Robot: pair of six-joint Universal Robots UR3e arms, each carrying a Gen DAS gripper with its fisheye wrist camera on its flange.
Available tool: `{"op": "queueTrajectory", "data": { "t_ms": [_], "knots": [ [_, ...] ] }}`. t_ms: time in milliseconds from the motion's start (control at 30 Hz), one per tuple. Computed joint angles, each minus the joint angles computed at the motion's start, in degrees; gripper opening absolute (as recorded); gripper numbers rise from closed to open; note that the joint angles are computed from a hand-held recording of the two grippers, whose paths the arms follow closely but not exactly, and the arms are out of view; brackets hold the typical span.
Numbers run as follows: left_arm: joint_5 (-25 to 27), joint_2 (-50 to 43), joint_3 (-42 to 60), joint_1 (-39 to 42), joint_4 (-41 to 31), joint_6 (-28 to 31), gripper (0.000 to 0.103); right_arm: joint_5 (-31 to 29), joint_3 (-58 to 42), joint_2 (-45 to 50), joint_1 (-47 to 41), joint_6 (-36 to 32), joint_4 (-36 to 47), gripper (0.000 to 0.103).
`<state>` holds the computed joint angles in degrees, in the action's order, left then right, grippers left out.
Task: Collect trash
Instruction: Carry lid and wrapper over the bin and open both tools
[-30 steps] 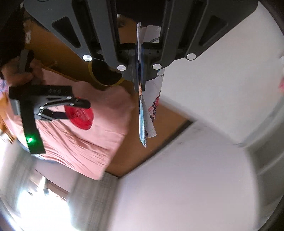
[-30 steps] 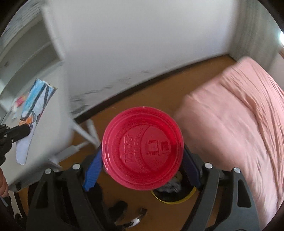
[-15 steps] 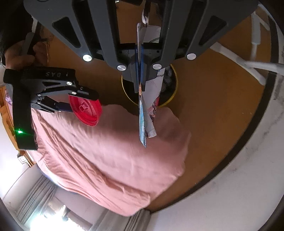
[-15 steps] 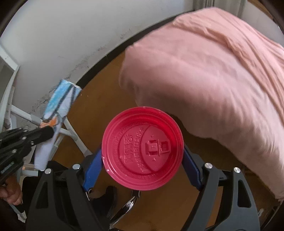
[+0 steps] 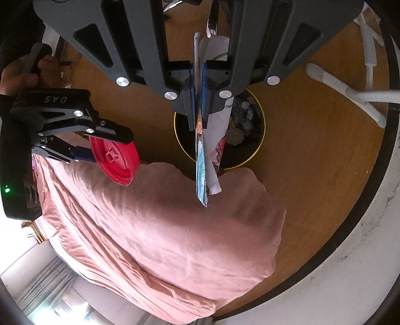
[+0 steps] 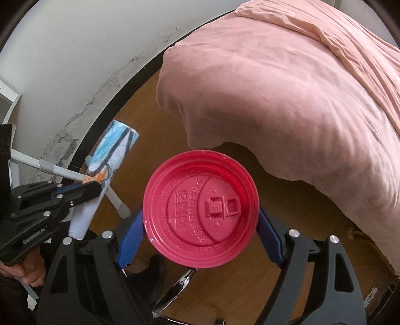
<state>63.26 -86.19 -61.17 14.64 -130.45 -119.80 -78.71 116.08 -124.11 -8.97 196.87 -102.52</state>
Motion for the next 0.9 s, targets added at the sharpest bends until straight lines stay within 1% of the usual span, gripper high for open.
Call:
{"op": "queueTrajectory", "data": {
  "t_ms": [67, 133, 200, 233, 367, 433, 533, 567, 667, 767, 833, 900],
  "knots": [
    [0.39, 0.04, 0.12, -0.07, -0.04, 0.27, 0.002, 0.49, 0.32, 0.04, -0.86, -0.8, -0.03, 0.079],
    [0.73, -0.36, 0.41, -0.69, 0.31, -0.23, 0.015, 0.81, 0.52, 0.05, -1.41, -1.31, 0.02, 0.079],
    [0.15, 0.25, -0.21, -0.24, 1.46, -0.77, 0.052, 1.06, 0.56, -0.08, -1.54, -1.37, 0.35, 0.079],
    [-0.23, 0.36, 0.1, 0.44, 0.94, -0.01, 0.058, 0.93, 0.5, -0.08, -1.5, -1.29, 0.49, 0.079],
    [-0.97, -0.42, 2.58, 0.78, -0.18, -0.17, 0.059, 1.04, 0.13, 0.19, -1.75, -1.75, 0.93, 0.08],
    [-1.22, -1.22, 5.26, 1.41, -2.3, 0.6, 0.06, 1.17, -0.35, 0.82, -1.54, -1.87, 0.89, 0.08],
    [-2.23, -1.81, 9.58, 3.17, -5.97, 2.29, 0.065, 1.05, -1.01, 2.04, -0.4, -1.23, 0.5, 0.081],
    [-2.6, -1.95, 10.95, 3.78, -6.98, 2.79, 0.068, 0.71, -1.33, 2.6, 0.42, -0.58, 0.14, 0.081],
    [-3.61, -3.76, 18.06, 6.51, -12.64, 5.46, 0.072, 0.19, -2.21, 3.7, 2.15, 0.78, -0.4, 0.081],
    [-5.06, -7.03, 28.62, 9.58, -21.09, 8.6, 0.079, -0.86, -3.55, 4.76, 3.98, 2.4, -0.61, 0.087],
    [-5.87, -9.81, 37.59, 12.02, -27.43, 10.89, 0.082, -2.38, -5.38, 6.1, 6.11, 3.91, -0.76, 0.089],
    [-6.43, -14.25, 49.58, 14.64, -35.35, 13.23, 0.085, -3.69, -7.22, 7.52, 8.05, 5.24, -0.73, 0.09]
  ]
}}
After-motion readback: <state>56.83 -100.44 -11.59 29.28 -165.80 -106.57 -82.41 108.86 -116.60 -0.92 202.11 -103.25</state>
